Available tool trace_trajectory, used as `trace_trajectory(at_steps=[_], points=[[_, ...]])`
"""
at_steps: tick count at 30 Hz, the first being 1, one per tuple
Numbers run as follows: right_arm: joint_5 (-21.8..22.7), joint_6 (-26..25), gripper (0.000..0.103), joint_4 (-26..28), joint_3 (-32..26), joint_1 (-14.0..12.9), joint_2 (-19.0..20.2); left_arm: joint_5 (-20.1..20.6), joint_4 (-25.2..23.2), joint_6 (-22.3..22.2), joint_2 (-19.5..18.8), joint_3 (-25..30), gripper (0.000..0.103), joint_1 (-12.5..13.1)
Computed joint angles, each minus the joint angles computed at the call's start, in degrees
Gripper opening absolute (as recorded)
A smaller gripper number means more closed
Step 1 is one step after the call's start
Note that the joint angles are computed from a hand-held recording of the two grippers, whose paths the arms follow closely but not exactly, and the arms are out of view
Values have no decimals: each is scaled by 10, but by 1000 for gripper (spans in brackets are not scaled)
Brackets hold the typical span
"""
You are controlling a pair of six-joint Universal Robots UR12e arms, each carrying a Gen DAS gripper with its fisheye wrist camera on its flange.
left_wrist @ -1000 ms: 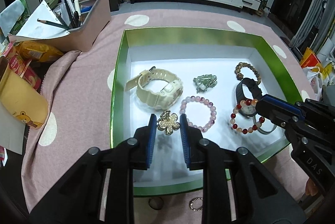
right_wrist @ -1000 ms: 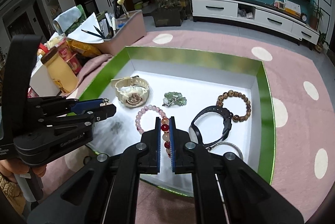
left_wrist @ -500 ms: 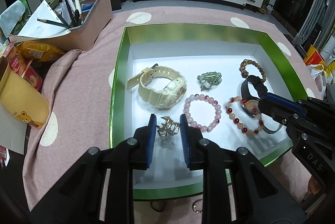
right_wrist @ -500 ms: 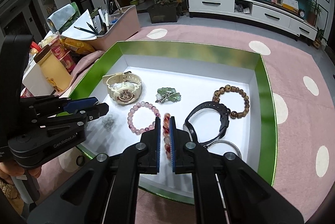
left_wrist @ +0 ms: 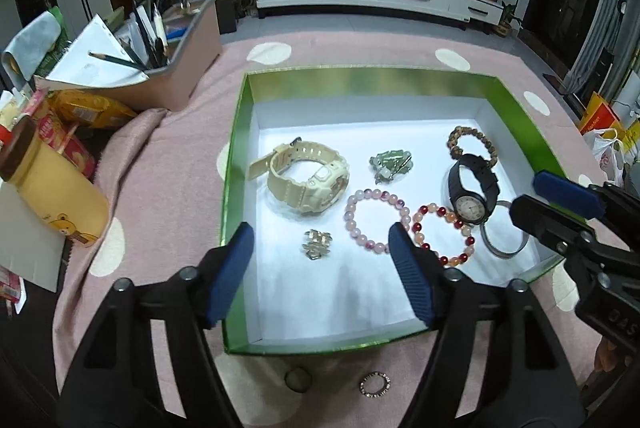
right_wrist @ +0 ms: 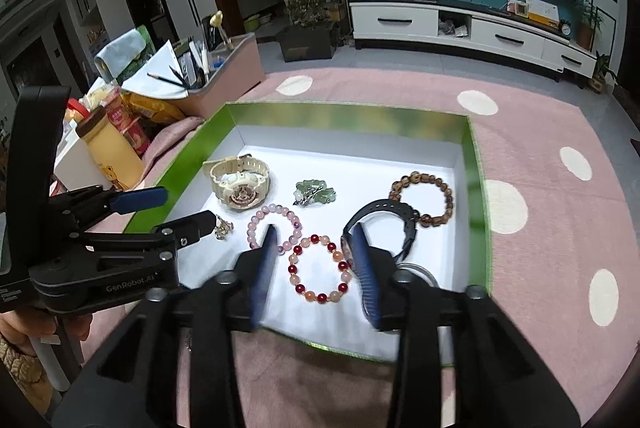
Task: Organize jewelry
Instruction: 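Withdraw both tools from the box toward the two rings on the table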
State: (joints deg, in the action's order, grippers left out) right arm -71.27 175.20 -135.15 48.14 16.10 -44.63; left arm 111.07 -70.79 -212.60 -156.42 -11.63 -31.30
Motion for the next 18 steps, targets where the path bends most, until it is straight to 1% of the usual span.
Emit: trace_trajectory(at_steps=[2,4,5,7,9,10,14,18], points=[[-1,2,50,-15,16,-2,-10,10,1,-3,5,-6,85,-2],[-9,8,66,-33,34,-2,-22,18,18,-5,20,-34,86,-5],[-11,11,68,-42,43,-3,-27,20,21,-6,24,-40,89,-6],[-14,14,74,-56,62,-5,-39,30,28,-11,34,-59,92,-9],[-19,17,76,-66,79,-6,-50,33,40,-14,49,-85,93,-12],[-20,18,78,-72,89,-7,-56,34,40,-15,52,-89,95,-13],[-20,21,84,-90,124,-9,-78,47,49,-18,70,-119,96,-20],[-25,23,84,-104,159,-10,-100,57,62,-20,88,-151,97,-27]])
